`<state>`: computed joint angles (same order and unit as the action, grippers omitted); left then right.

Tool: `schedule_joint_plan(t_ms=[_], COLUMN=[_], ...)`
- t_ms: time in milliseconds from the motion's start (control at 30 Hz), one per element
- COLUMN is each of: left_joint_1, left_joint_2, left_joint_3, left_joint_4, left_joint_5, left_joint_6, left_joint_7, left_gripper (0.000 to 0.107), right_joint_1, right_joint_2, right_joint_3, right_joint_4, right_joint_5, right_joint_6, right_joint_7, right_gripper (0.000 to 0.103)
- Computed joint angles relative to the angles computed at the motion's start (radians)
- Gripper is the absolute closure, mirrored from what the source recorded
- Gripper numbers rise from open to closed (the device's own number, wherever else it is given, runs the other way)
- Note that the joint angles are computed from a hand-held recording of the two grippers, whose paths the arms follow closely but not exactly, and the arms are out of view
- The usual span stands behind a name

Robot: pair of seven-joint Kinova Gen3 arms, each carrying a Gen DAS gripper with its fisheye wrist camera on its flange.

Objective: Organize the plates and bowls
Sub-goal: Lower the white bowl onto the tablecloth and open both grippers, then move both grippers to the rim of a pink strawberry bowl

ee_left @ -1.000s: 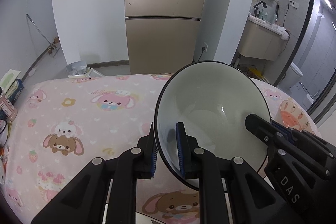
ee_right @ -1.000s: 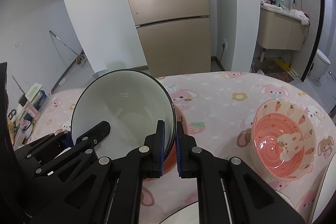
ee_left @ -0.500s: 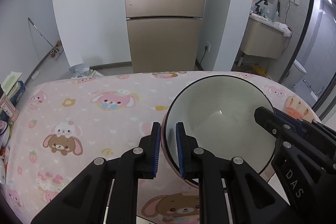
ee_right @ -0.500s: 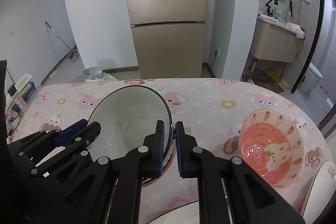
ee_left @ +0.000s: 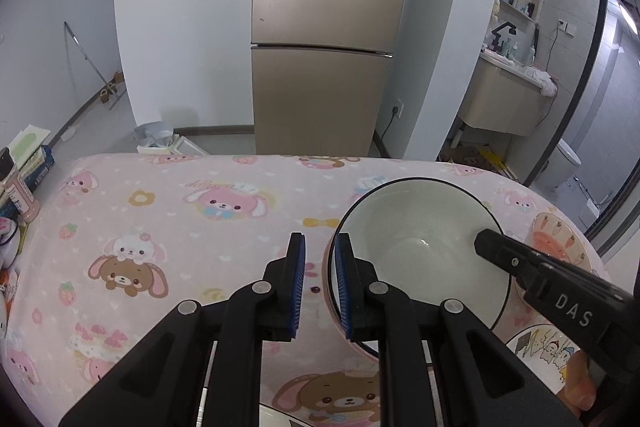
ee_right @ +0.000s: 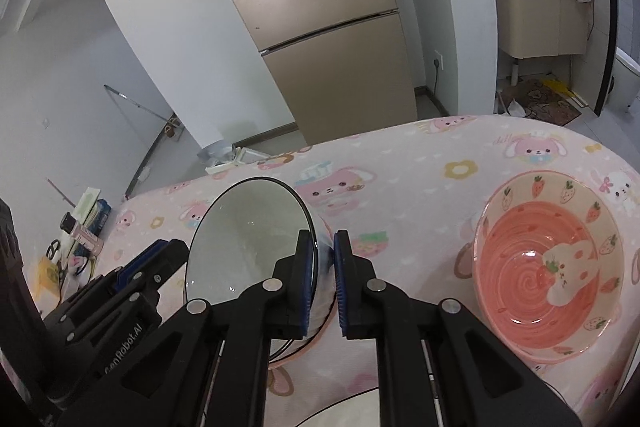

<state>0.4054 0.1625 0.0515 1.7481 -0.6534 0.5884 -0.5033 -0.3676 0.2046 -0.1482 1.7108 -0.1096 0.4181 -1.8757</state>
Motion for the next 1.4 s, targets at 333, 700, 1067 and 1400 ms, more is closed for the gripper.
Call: schedule_joint_plan(t_ms=[333, 700, 1067, 1400], left_joint_1=[0.017, 0.049, 0.004, 0.060], left_joint_2=[-0.006, -0.146, -0.292, -0.209], left_joint_3=[-0.005, 0.087, 0.307, 0.399], left_joint_4=[0.007, 0.076, 0.053, -0.162], left_joint_5=[-0.048, -0.431, -0.619, -0.582], left_joint_6=[0.013, 0.080, 0.218, 0.260], left_joint_7=[0.050, 0.370, 0.498, 0.488], left_gripper=[0.069, 0.034, 0.005, 0.004], right_joint_1=[0.035, 0.098, 0.296, 0.362], right_joint_2=[0.013, -0.169, -0.410, -0.498], right_joint_3=[-0.102, -0.126, -0.247, -0.166], right_joint_4=[-0.024, 0.065, 0.122, 0.057], right_joint_5=[0.262, 0.234, 0.564, 0.342], right_joint_6=[0.045, -0.113, -0.184, 0.000], right_joint_7=[-0.200, -0.204, -0.563, -0.288], right_gripper=[0.095, 0.049, 0.024, 0.007])
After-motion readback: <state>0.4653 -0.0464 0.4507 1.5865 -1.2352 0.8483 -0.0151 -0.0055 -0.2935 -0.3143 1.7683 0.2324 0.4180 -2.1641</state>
